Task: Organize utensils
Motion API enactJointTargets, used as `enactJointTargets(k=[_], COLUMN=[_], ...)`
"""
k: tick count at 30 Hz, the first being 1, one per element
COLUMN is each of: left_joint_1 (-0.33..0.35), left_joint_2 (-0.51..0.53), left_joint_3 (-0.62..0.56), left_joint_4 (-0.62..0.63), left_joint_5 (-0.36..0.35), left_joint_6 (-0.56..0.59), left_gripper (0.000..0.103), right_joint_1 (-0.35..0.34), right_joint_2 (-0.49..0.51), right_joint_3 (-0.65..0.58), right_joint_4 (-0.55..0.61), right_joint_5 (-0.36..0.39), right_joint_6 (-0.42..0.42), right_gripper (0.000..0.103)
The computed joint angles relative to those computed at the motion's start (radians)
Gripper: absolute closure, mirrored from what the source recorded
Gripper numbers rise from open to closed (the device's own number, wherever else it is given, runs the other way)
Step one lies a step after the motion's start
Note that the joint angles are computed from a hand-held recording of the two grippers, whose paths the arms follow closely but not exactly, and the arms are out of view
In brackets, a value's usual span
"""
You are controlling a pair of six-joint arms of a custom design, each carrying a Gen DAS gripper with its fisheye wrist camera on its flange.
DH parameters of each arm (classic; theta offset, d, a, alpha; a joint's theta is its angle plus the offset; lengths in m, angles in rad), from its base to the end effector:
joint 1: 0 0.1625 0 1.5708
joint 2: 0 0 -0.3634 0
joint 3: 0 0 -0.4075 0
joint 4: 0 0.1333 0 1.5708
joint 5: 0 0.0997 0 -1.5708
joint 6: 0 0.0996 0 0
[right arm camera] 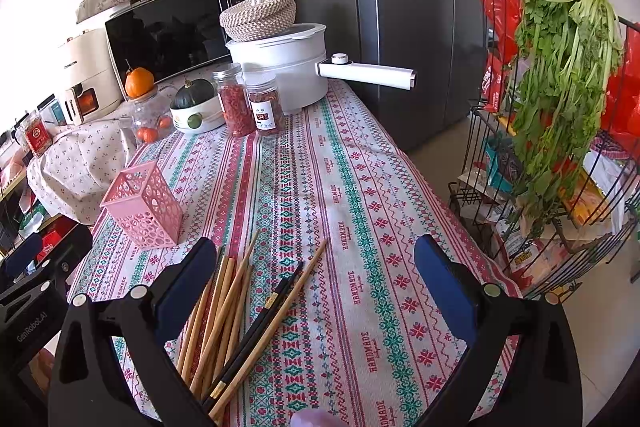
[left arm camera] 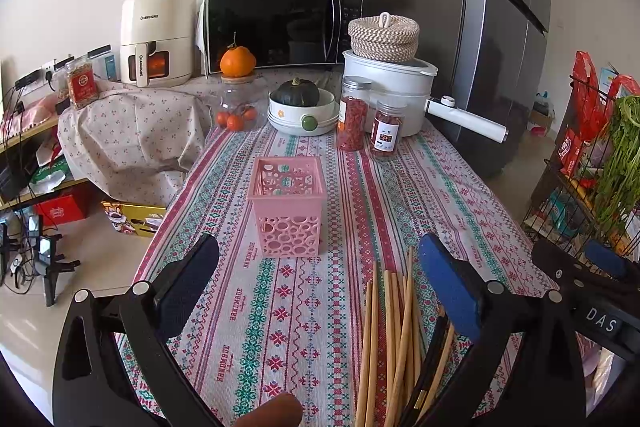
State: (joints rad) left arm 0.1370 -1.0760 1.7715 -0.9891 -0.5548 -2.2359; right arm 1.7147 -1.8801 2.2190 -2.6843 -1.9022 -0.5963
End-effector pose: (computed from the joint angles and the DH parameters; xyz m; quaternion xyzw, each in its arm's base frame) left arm -0.4299 -0.2793 0.1106 -0.0069 0.7591 -0.5130 0.4008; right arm 0.1588 -0.3921 0.3756 0.2723 -0.8739 0.3288 0.2324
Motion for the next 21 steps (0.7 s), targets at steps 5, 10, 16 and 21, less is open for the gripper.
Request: enactJointTargets(k=[5,10,16,21], left_joint_1=[0.004,0.015,0.092,0.177], left_joint_2=[0.001,-0.028,-0.181,-0.192], left_joint_3=[-0.005,0.021,0.185,0.210], left_joint_4=[-0.004,-0.069,-0.485,-0.602], left_joint_5=[-0.005,-0.020,-0.152,-0.282], left_joint_6=[0.011,0.039,0.212,0.259], left_gripper=[0.007,0.007,0.007,0.007], right_joint_1=[0.003,0.004,0.007,0.007], right_joint_2=[0.004,0.012,0.027,0.075], right_joint_3=[-0.006,-0.015,-0.034,-0.131], right_joint_4=[0.008,0.020,-0.003,0.180], right_joint_5=[-0.009,-0.015,-0.019,-0.043], right_joint_6=[0.006,0.019,0.038,0.149], right_gripper=[0.007,0.007,0.007,0.007])
